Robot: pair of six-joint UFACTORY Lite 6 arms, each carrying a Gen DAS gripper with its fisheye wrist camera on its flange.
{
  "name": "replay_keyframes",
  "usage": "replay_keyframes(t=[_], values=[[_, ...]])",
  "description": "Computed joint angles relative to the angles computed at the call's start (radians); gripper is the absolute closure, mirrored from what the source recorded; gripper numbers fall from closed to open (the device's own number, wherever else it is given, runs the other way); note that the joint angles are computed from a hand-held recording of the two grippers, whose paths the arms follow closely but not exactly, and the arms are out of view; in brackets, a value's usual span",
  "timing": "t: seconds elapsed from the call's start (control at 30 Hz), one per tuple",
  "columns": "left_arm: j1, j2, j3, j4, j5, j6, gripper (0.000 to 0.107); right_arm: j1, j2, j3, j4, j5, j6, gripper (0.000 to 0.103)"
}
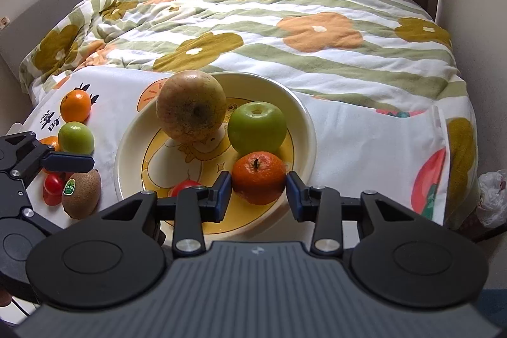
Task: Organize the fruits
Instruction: 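Carry tomato and tangerine into the duck bowl and open both tools, then withdraw both open tools from the bowl toward the remaining fruit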
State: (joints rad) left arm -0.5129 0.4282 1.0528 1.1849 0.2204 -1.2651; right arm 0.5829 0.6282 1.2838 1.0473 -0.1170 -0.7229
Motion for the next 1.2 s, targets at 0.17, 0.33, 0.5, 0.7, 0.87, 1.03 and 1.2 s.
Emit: replay_keyframes(t=[0.17, 0.33, 0.5, 0.7, 0.87, 1.03, 1.2], values=[[0.012, -0.039, -0.048, 0.101, -0.021, -0.091, 0.004, 0.01, 0.059, 0.069, 0.165, 0.008, -0.188, 0.05], [0.012, -0.083, -0.1, 0.263, -0.041, -0.261, 0.004, 0.028, 0.048, 0.051, 0.101, -0.037, -0.12, 0.021], [0.006, -0.141, -0.16, 0.492, -0.062, -0.498, 0.004, 0.047, -0.004, -0.009, 0.101, -0.103, -0.094, 0.0], [-0.01, -0.228, -0.225, 0.512, -0.054, -0.531, 0.004, 0.074, -0.099, -0.109, 0.146, -0.16, -0.101, 0.0], [-0.027, -0.344, -0.301, 0.471, -0.054, -0.518, 0.004, 0.124, -0.194, -0.197, 0.23, -0.247, -0.17, 0.0], [-0.058, -0.493, -0.388, 0.376, -0.02, -0.456, 0.004, 0.156, -0.299, -0.28, 0.269, -0.264, -0.176, 0.0], [-0.111, -0.665, -0.486, 0.292, 0.08, -0.414, 0.004, 0.197, -0.388, -0.338, 0.333, -0.265, -0.204, 0.0]])
